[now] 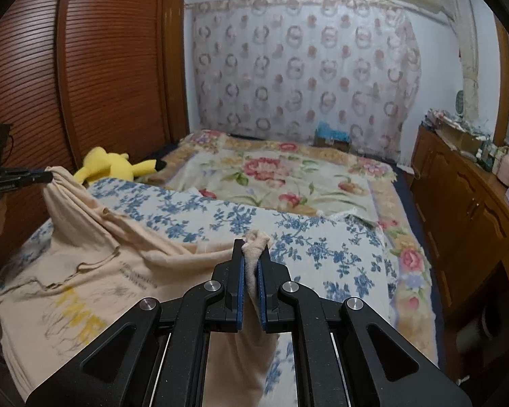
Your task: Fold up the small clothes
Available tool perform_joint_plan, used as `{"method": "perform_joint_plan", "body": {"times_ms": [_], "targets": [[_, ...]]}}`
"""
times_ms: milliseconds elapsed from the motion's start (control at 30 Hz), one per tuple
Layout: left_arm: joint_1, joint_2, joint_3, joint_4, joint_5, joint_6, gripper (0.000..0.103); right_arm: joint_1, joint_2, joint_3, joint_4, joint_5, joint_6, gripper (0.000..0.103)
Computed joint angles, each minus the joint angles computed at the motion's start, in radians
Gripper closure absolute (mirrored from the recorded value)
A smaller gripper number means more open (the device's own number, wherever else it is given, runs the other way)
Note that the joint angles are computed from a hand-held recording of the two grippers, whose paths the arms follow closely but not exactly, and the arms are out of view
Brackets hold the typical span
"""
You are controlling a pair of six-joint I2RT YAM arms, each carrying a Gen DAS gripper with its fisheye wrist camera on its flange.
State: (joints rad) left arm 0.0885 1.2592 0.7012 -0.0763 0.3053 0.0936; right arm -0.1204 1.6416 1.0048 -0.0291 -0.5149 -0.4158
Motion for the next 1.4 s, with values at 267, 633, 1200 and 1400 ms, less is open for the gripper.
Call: {"method": "perform_joint_plan", "body": {"times_ms": [267, 633, 1200, 1400], "targets": [[0.037, -0.328, -0.224, -0.087, 0.054, 0.004, 0.100, -0.058, -0.238, -0.226, -0.020, -0.039, -0.048, 0.099], [0.159, -0.656, -0.366, -0.300, 0.139, 0.029, 0.100, -0.187, -0.419, -0.376, -0.136, -0.121, -0.140, 0.099], [0.302, -0.740, -0.334, -0.517, 0.237, 0.159, 0.084, -0.321, -0.479, -0.412, -0.433, -0.160, -0.392, 0.094], [0.293, -0.657, -0.333, -0.439, 0.207, 0.145, 0.048, -0.304, -0.443, -0.411, -0.324, -0.125, -0.319, 0.071]]}}
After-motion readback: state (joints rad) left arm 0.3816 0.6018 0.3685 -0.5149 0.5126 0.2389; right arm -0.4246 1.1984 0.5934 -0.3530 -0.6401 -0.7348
